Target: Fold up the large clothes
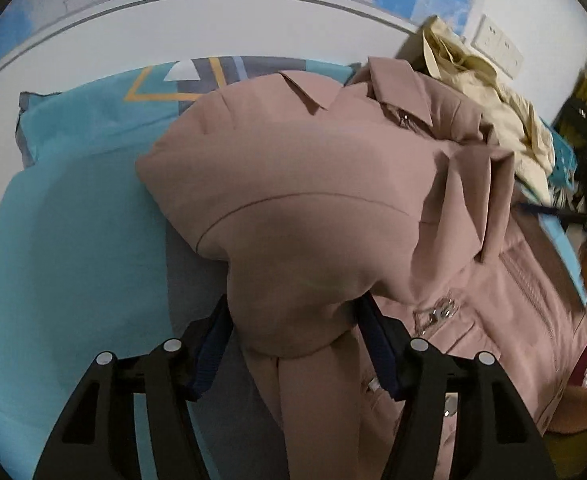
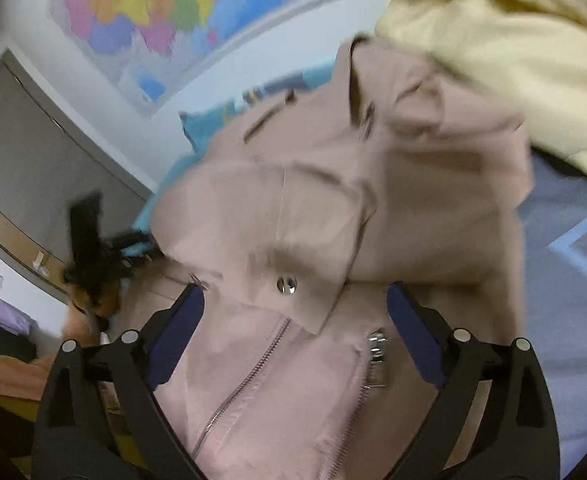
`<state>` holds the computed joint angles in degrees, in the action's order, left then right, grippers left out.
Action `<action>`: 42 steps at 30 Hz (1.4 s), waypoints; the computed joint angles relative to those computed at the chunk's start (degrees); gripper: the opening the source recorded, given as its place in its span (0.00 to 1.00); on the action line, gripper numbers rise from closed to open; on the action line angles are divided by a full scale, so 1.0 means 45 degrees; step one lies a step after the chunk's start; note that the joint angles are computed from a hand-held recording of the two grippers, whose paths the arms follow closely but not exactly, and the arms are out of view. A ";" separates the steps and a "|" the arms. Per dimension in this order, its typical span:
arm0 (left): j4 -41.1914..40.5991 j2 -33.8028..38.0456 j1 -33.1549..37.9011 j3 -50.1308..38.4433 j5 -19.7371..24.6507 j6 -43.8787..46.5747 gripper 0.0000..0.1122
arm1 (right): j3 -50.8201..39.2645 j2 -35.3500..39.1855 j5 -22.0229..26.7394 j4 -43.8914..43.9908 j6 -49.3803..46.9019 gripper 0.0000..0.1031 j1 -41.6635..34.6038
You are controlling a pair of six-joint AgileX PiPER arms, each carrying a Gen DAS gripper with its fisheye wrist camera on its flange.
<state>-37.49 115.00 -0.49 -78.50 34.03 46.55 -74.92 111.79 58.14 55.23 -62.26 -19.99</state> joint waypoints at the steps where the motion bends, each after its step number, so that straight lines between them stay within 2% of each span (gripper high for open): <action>1: 0.0012 -0.0056 -0.0019 0.0048 -0.0100 -0.0030 0.54 | 0.0103 0.0103 -0.0441 -0.0290 0.0077 0.83 0.0388; 2: 0.0020 -0.0141 -0.0032 0.0180 -0.0241 -0.0045 0.54 | 0.0043 0.0270 -0.0794 -0.0432 0.0192 0.66 0.0709; 3: 0.0207 -0.0187 -0.0209 0.0207 -0.0371 -0.0373 0.54 | -0.0136 0.0484 -0.0921 -0.0700 0.0389 0.53 0.0906; 4: 0.0405 -0.0252 -0.0295 0.0287 -0.0517 -0.0606 0.54 | -0.0377 0.0621 -0.0814 -0.0931 0.0533 0.21 0.0959; 5: 0.0591 -0.0324 -0.0390 0.0374 -0.0658 -0.0822 0.53 | -0.0561 0.0614 -0.0547 -0.1080 0.0481 0.03 0.0867; 7: 0.0793 -0.0584 -0.0429 0.0609 -0.0803 -0.0992 0.52 | -0.0782 0.0133 -0.0265 -0.1174 0.0013 0.03 0.0521; 11: 0.0178 -0.1024 -0.0284 0.0864 -0.0688 -0.0432 0.52 | -0.1303 -0.1311 -0.1107 -0.2287 -0.0109 0.03 -0.0035; 14: -0.0323 -0.1143 -0.0266 0.0777 -0.0564 -0.0030 0.51 | -0.1923 -0.1328 -0.3057 -0.4578 0.1071 0.03 0.0204; 15: -0.0195 -0.1175 -0.0364 0.0769 -0.0680 -0.0157 0.52 | -0.2037 -0.1130 -0.3473 -0.5257 0.1502 0.03 0.0261; 16: -0.0092 -0.1156 -0.0483 0.0660 -0.0721 -0.0313 0.51 | -0.2506 -0.0597 -0.3383 -0.5704 0.2056 0.04 0.0245; 18: 0.0190 -0.1016 -0.0712 0.0401 -0.0735 -0.0786 0.52 | -0.3391 0.0575 -0.2518 -0.5483 0.2526 0.07 0.0127; 22: 0.2796 -0.0506 -0.1504 -0.0202 -0.1235 -0.3420 0.52 | -0.2929 0.1005 -0.3295 -0.5102 0.2504 0.15 0.0230; 24: 0.3776 -0.0195 -0.1687 -0.0501 -0.1308 -0.4372 0.52 | -0.2670 0.0879 -0.3305 -0.4179 0.1770 0.15 -0.0008; 27: 0.4985 0.0160 -0.1765 -0.0726 -0.1586 -0.5782 0.54 | -0.2397 0.0575 -0.3581 -0.3796 0.1235 0.04 -0.0077; 30: 0.6136 0.0488 -0.1722 -0.0831 -0.1865 -0.7264 0.53 | -0.2333 0.0326 -0.4022 -0.3130 0.0722 0.04 0.0027; 32: 0.6074 0.0582 -0.1639 -0.0732 -0.2019 -0.7431 0.53 | -0.2626 0.0561 -0.4027 -0.3001 0.0596 0.04 0.0094; 35: 0.6433 0.0470 -0.1780 -0.0390 -0.2332 -0.7546 0.55 | -0.3713 0.1591 -0.4024 -0.4594 0.2531 0.05 0.0646; 36: 0.6473 0.0398 -0.1810 -0.0308 -0.2357 -0.7535 0.56 | -0.3816 0.1753 -0.4156 -0.4933 0.2965 0.07 0.0818; 37: 0.6501 0.0314 -0.1828 -0.0221 -0.2390 -0.7525 0.56 | -0.3630 0.1675 -0.4455 -0.5048 0.3141 0.14 0.0841; 40: 0.5911 -0.0164 -0.1731 0.0318 -0.2742 -0.6765 0.56 | -0.2269 0.0623 -0.5237 -0.3359 0.1776 0.29 0.0417; 42: 0.4841 -0.0632 -0.1651 0.0809 -0.2994 -0.5475 0.57 | -0.1035 -0.0429 -0.5504 -0.1482 -0.0079 0.31 0.0039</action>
